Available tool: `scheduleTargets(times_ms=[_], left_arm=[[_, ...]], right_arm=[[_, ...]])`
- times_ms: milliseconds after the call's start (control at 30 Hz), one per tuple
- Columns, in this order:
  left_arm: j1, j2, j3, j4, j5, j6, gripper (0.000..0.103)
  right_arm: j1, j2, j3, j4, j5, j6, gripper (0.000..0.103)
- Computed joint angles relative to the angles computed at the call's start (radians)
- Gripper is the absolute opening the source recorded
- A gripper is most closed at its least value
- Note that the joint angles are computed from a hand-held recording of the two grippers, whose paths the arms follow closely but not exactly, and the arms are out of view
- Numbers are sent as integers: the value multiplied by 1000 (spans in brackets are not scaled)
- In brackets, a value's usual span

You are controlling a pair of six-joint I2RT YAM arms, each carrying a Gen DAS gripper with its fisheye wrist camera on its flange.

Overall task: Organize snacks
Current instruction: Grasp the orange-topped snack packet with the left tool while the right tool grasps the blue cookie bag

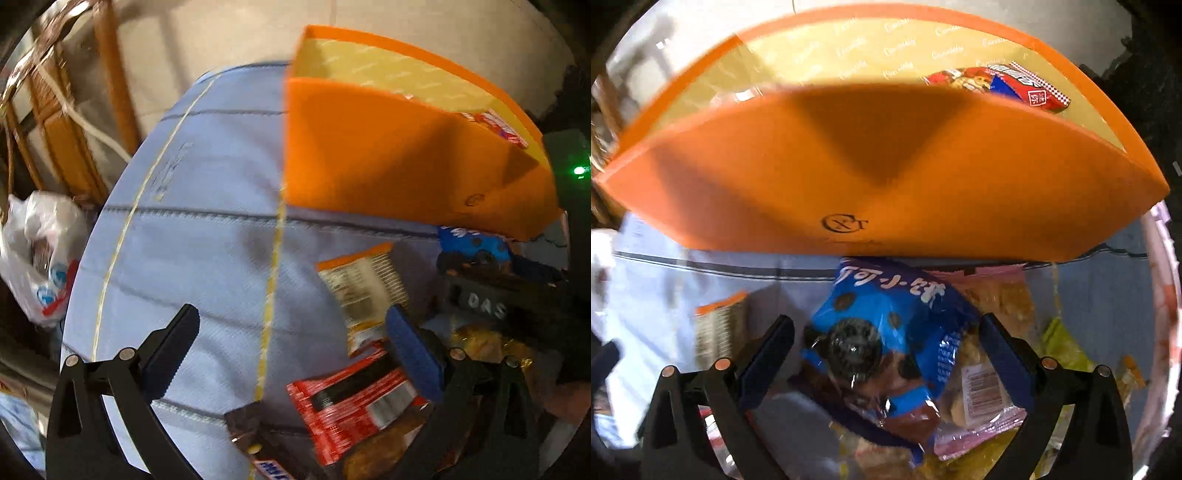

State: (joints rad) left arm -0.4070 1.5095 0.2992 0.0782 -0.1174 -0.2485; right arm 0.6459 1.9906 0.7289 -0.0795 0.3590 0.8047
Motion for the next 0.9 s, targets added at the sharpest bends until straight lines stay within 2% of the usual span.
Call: scheduleTargets(times_ms=[67, 133, 167, 200, 267, 367, 533, 567, 600, 667, 700, 800, 900], left_arm=[[23, 6, -1, -11, -1, -1, 99], [24, 27, 13, -15, 1, -7, 99], [16, 31, 15, -12, 6, -12, 99], [4, 34, 18, -9, 8, -17, 99], [-34, 60, 34, 1, 1, -27, 99], [-123, 146, 97, -1, -41, -58, 99], [-187, 274, 188, -10, -55, -99, 99], [-177, 313, 198, 14, -20, -105, 94], [-163, 334, 187, 58, 22, -109, 75], [-220, 318, 152, 121, -69, -120, 48], [-230, 303, 150, 113, -53, -102, 42], [-244, 254, 176, -8, -38, -132, 39], [-251, 179, 149, -38, -34, -147, 38]], right_arm=[[30, 41, 42, -45, 52, 18, 99], [45, 30, 24, -57, 73, 59, 98], [48, 6, -17, -50, 78, 95, 92], [51, -18, -54, -39, 90, 112, 90], [47, -86, -145, 12, 90, 111, 79], [11, -152, -247, 116, 47, 83, 77], [-53, -222, -352, 224, -17, 25, 76], [-50, -237, -374, 232, -19, 25, 76], [-56, -249, -393, 244, -30, 12, 76], [-126, -294, -427, 270, -71, -53, 76], [-172, -303, -439, 297, -96, -91, 75], [-231, -378, -511, 368, -174, -131, 74], [-212, -453, -551, 344, -152, -145, 73]])
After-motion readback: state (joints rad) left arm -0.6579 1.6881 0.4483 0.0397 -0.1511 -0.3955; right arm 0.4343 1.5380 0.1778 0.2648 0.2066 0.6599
